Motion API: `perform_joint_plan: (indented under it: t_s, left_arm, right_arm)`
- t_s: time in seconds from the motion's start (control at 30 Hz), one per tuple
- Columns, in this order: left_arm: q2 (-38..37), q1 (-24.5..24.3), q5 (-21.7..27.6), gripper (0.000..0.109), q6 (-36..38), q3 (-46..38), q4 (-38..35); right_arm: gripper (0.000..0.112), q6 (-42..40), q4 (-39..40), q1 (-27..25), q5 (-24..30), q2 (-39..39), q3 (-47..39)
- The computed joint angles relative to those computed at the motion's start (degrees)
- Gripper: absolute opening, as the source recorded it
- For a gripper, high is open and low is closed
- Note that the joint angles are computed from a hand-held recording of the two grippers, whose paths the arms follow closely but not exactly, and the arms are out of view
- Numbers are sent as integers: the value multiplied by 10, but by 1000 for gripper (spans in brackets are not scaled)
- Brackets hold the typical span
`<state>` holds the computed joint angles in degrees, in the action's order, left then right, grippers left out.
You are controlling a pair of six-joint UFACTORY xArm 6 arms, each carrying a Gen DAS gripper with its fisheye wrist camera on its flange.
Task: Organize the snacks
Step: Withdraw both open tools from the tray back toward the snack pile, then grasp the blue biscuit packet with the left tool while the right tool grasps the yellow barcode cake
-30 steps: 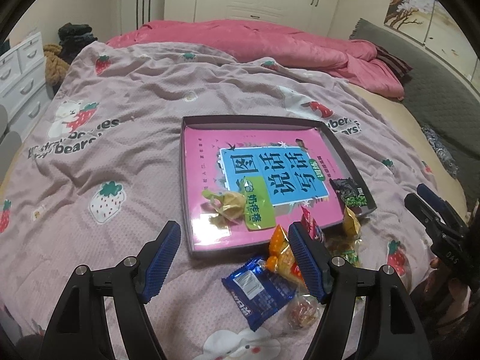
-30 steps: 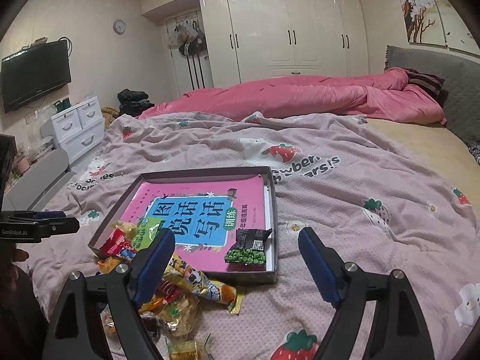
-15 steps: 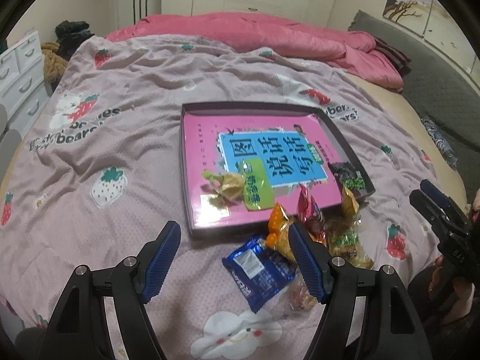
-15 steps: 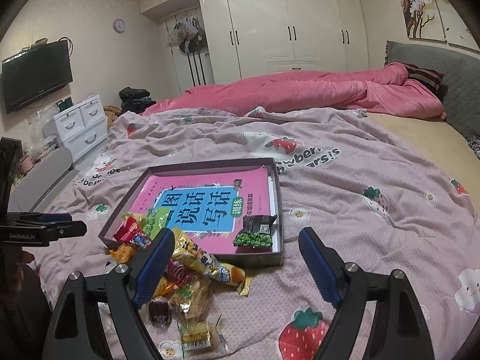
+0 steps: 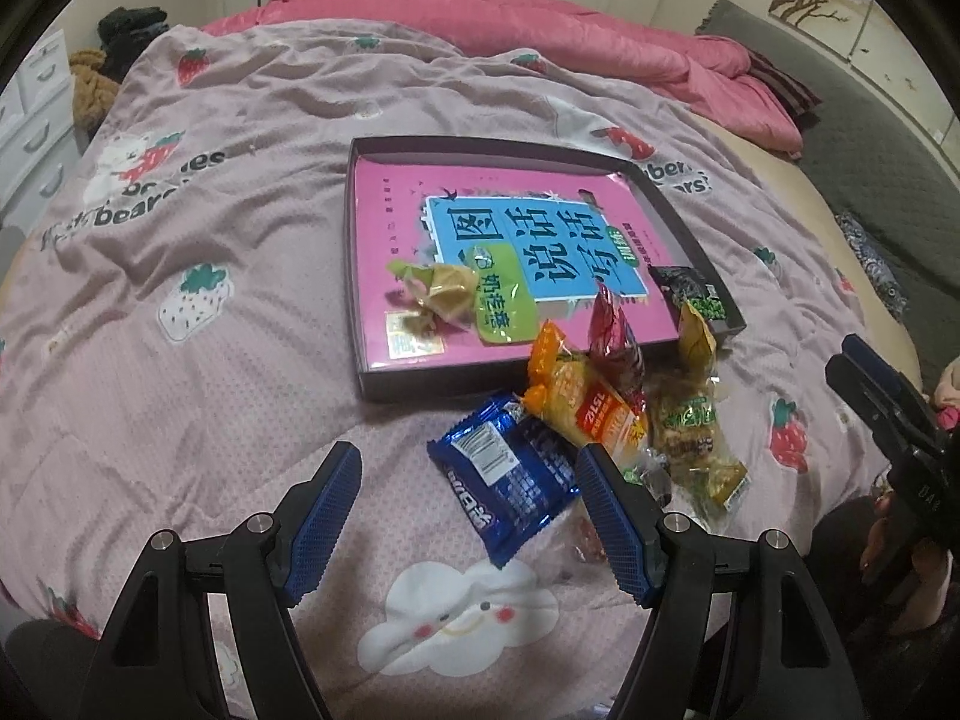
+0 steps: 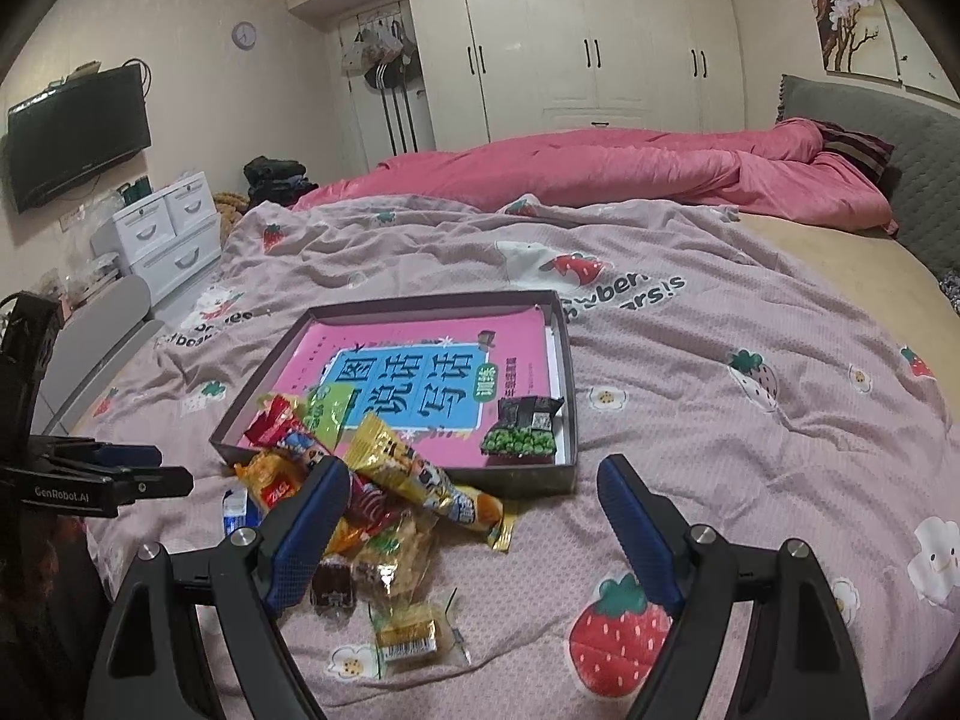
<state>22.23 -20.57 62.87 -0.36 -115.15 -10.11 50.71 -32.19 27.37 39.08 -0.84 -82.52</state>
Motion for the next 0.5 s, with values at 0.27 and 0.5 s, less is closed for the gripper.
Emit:
perform_joint_plan:
  t_s: [0.27,0.5]
  left_arm:
    - [-17,-1,6,76,5,27,-5]
    - [-31,-10,6,76,-2,54,-2]
  right_arm:
    - [84,-16,17,12,26,-3,3]
    - [84,-41,36,18,33,-3,5]
